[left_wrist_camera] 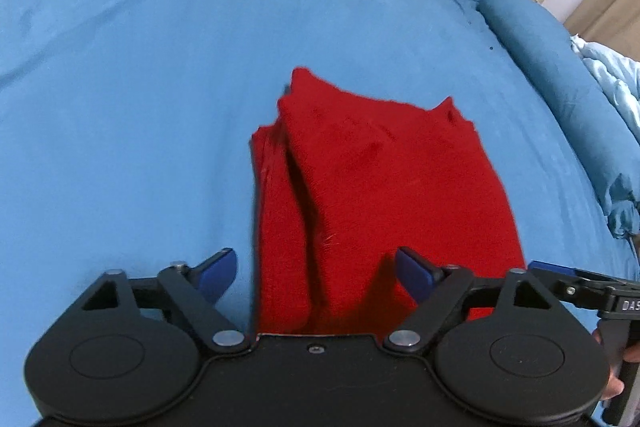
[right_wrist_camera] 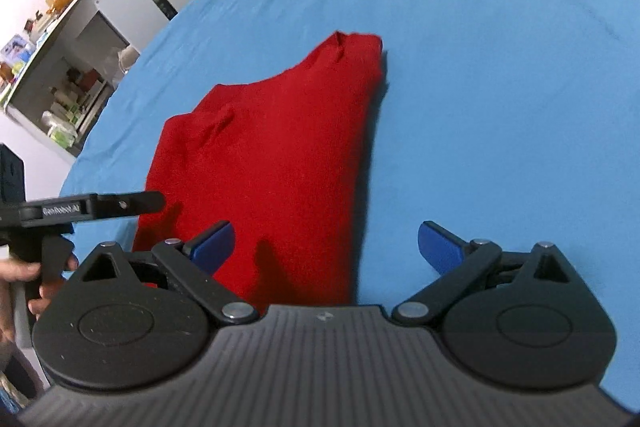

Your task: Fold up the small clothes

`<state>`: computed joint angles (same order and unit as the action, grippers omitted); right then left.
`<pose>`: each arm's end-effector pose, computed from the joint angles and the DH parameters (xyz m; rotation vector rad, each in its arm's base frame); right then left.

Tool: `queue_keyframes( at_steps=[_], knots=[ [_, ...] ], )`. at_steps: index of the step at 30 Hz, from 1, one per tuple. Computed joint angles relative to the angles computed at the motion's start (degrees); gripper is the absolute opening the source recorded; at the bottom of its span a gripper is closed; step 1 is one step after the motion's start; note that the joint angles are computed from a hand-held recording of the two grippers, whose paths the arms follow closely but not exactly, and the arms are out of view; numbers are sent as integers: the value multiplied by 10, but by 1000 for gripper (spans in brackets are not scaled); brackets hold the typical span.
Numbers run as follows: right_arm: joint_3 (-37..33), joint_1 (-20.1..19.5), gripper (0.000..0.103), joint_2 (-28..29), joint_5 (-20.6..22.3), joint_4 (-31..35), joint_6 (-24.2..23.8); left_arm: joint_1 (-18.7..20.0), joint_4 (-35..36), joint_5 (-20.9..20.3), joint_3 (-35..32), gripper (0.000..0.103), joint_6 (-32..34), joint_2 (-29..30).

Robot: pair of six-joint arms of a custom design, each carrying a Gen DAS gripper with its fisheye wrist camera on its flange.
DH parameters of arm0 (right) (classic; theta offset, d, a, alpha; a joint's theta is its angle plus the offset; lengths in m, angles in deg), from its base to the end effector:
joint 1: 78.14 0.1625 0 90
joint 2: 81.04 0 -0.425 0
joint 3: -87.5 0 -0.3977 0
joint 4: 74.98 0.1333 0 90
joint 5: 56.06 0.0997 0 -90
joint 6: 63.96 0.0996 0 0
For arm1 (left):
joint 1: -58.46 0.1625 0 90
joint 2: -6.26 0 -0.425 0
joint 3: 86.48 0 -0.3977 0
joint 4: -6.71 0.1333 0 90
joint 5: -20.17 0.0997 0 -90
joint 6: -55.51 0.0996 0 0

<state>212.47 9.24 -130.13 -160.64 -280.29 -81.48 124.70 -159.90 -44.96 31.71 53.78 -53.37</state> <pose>0.0846 -0.5180 0.0869 0.2227 -2.6376 0.8738 -0.0593 -0.5695 0.1348 0.4285 2.7027 -0.5567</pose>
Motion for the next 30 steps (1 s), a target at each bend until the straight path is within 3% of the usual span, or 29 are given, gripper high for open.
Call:
queue_keyframes(
  at_steps=[2,4,5,7,10,17,24,27,30],
  knots=[
    [-8,-7,100,18,9,-12,-6,11,6,-22,-7,74,1,5],
    [-20,-7,88,32,-1,-2,-11,16,-11,-36,-5,59,6,9],
    [-23,-9,84,39,2,-6,-13,18,-8,-47,-5,46,5,7],
    [-23,-14,49,40,27,-3,-18,9,-15,-34,-2,35,3,6],
    [-17,-3,38,38,29,-18,-18,-11,-30,-8,12,28,8,-1],
    [47,26,35,-19,43,-60,-33,-93,-58,30,90,25,19,-59],
    [211,25,35,-147,60,-124,-60,-214,-99,48,218,25,-30,-127],
    [281,4,35,-177,62,-170,-88,-257,-126,61,258,25,-66,-103],
    [327,-36,35,-163,64,-226,-111,-279,-150,63,278,25,-108,-56]
  ],
)
